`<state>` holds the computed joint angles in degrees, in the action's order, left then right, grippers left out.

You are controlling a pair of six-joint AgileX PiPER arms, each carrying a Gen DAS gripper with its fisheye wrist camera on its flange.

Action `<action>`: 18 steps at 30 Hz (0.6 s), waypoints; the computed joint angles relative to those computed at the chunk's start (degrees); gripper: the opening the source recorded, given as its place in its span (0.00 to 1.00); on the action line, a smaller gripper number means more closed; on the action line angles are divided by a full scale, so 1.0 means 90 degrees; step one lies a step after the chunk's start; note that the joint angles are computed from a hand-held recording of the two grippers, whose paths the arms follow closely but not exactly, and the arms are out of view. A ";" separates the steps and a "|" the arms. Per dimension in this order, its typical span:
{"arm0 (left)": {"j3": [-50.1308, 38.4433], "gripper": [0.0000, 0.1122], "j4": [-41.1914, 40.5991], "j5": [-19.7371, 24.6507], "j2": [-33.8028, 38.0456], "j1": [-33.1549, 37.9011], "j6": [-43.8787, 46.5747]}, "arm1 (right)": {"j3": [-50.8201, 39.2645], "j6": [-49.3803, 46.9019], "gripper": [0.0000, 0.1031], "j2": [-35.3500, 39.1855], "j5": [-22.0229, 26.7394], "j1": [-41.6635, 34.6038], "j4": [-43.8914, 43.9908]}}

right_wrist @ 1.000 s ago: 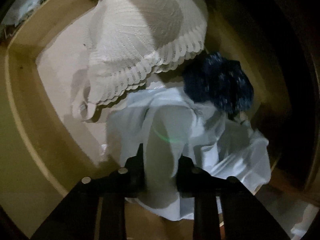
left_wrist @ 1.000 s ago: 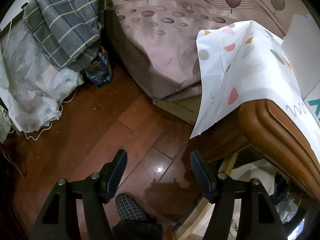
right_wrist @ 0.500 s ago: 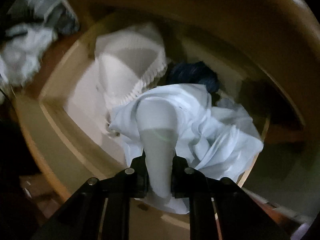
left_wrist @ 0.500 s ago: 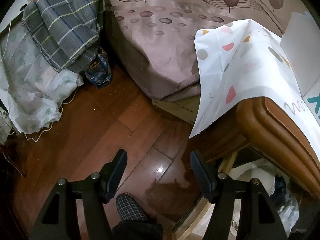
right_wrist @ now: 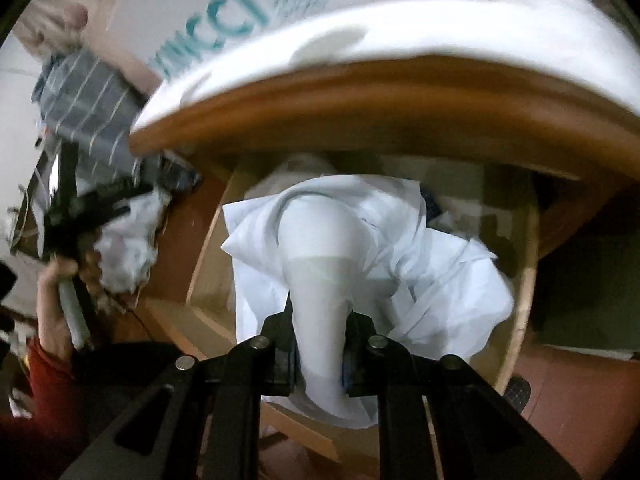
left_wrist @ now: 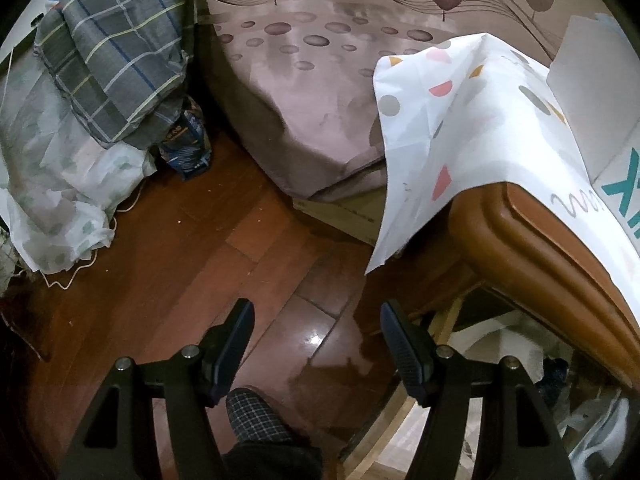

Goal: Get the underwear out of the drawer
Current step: 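Lift the white underwear out of the drawer with the right tool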

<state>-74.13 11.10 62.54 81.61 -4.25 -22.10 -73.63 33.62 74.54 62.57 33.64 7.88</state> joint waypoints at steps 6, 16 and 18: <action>0.0055 0.61 -0.0292 -0.0043 -0.0015 -0.0300 0.0271 | -0.0104 0.0547 0.14 -0.0148 0.0153 -0.0287 -0.0108; 0.0550 0.61 -0.1350 -0.0091 -0.0153 -0.0751 0.0805 | 0.0046 0.2104 0.14 0.0341 0.0109 0.0465 -0.1677; 0.0748 0.61 -0.1774 -0.0251 -0.0235 -0.0738 0.0936 | 0.0452 0.2054 0.14 0.0221 -0.0351 0.0319 -0.1497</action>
